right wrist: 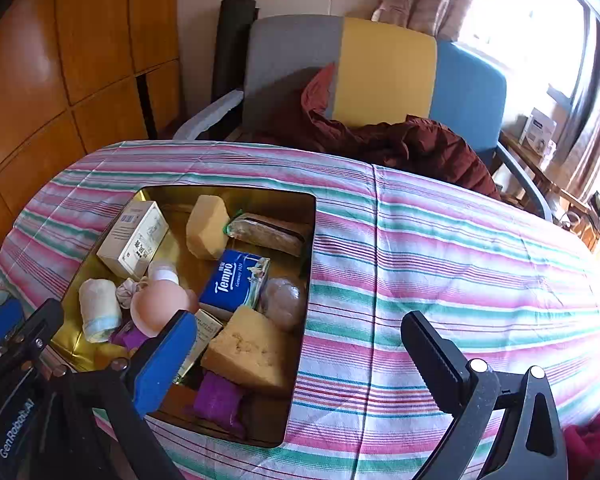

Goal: Organize objects

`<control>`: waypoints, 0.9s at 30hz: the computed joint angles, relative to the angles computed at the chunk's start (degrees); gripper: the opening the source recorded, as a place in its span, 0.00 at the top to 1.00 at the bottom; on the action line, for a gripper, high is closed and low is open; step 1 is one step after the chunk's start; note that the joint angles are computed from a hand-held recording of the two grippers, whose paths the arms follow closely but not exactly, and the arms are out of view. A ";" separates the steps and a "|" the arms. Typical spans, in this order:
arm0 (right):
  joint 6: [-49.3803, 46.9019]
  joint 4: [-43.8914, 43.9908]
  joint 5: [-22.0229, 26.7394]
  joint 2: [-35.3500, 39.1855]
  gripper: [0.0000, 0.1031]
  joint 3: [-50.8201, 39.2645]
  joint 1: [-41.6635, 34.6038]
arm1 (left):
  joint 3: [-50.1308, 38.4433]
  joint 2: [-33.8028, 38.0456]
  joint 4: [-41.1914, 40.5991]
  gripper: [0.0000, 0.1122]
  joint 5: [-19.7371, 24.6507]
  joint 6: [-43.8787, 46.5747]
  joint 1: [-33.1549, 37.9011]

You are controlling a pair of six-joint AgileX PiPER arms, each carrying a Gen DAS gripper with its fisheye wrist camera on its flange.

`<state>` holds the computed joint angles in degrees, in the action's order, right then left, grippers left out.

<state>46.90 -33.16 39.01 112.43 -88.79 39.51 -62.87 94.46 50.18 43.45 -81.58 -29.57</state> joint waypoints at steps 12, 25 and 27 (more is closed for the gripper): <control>1.38 -0.47 0.81 -0.69 0.00 0.38 0.07 | -0.41 -0.14 -0.31 0.52 1.36 0.91 -0.96; 2.51 -1.01 1.40 -0.45 0.00 0.17 -0.22 | -0.94 0.50 -1.42 0.52 0.99 2.62 -1.43; 2.64 -1.45 1.30 -0.49 0.00 0.34 -0.17 | -0.77 0.35 -0.95 0.52 0.75 2.49 -1.76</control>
<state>49.53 -34.61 40.31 111.93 -88.45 39.34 -63.64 94.81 49.24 44.21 -79.09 -31.33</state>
